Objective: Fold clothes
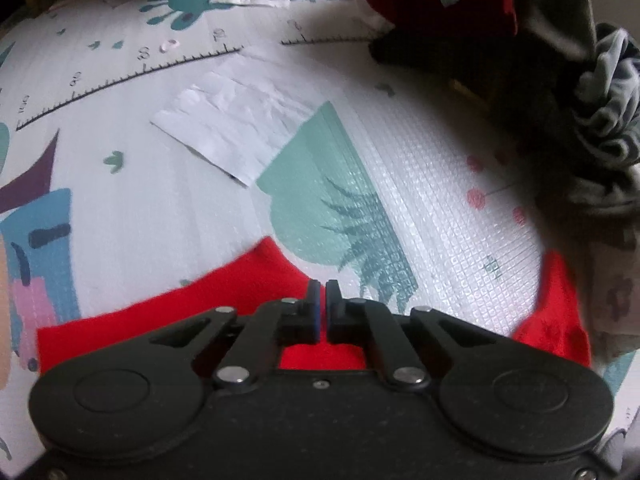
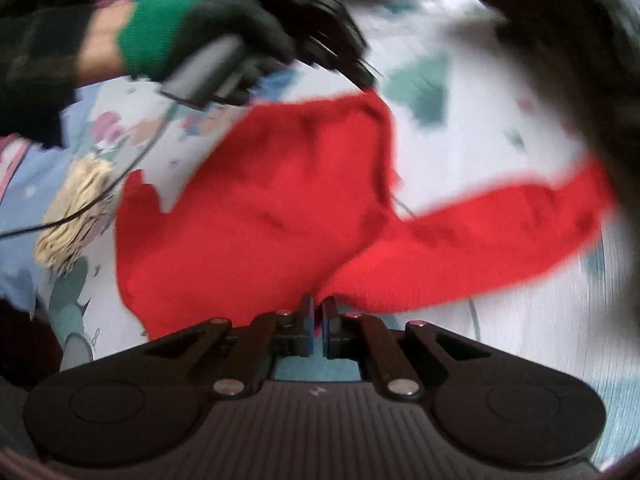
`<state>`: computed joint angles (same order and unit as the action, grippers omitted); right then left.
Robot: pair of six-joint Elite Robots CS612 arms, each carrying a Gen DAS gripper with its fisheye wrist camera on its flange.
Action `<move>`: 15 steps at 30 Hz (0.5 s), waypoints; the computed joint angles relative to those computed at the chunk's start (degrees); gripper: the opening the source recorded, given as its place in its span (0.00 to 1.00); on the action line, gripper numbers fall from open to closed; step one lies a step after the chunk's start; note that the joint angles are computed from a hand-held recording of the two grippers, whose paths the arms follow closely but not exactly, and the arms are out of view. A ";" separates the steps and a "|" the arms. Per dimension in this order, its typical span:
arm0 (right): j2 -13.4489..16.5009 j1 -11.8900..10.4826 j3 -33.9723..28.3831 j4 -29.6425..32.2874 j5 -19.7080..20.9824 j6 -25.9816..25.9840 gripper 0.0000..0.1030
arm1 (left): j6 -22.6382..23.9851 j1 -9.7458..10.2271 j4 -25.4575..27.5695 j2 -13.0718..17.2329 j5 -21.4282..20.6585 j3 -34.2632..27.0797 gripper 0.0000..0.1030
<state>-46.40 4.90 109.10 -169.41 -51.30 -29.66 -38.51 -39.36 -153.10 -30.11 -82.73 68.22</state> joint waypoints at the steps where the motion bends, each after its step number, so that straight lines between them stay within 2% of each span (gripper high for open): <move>1: 0.11 0.38 -0.22 0.41 -0.58 -0.51 0.06 | -0.38 0.30 -0.74 -0.24 -1.45 0.54 0.01; 3: 0.48 1.15 -0.91 1.46 -2.37 -0.59 0.06 | -0.92 0.96 -1.92 -0.31 -5.50 1.10 0.01; 4: 0.75 1.50 -1.37 2.13 -3.37 -0.05 0.06 | -2.07 0.93 -1.63 -0.29 -5.31 1.13 0.11; 5: 1.02 1.85 -1.85 2.82 -4.36 0.48 0.06 | -3.41 0.79 -1.28 -0.17 -4.53 1.04 0.39; 6: 1.26 2.00 -2.15 3.28 -5.06 0.91 0.06 | -4.78 0.63 -0.92 -0.02 -3.70 0.91 0.52; 7: 1.49 2.12 -2.43 3.70 -5.67 1.33 0.06 | -5.89 0.63 -1.45 0.20 -3.89 0.84 0.56; 10: 1.28 1.34 -2.53 6.60 -6.08 1.33 0.06 | -8.39 0.78 -1.88 1.29 -6.12 -0.49 0.56; 14: 1.88 1.35 -3.82 12.49 -7.16 3.73 0.07 | -8.64 0.15 1.90 2.77 -3.93 -3.93 0.53; 15: 2.06 1.16 -4.09 13.69 -7.02 5.26 0.11 | -8.16 -0.09 3.54 3.12 -3.18 -4.92 0.52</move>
<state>-44.34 6.06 105.02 -155.72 -58.33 -24.40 -46.67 -39.45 -149.56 -26.99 -85.91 63.29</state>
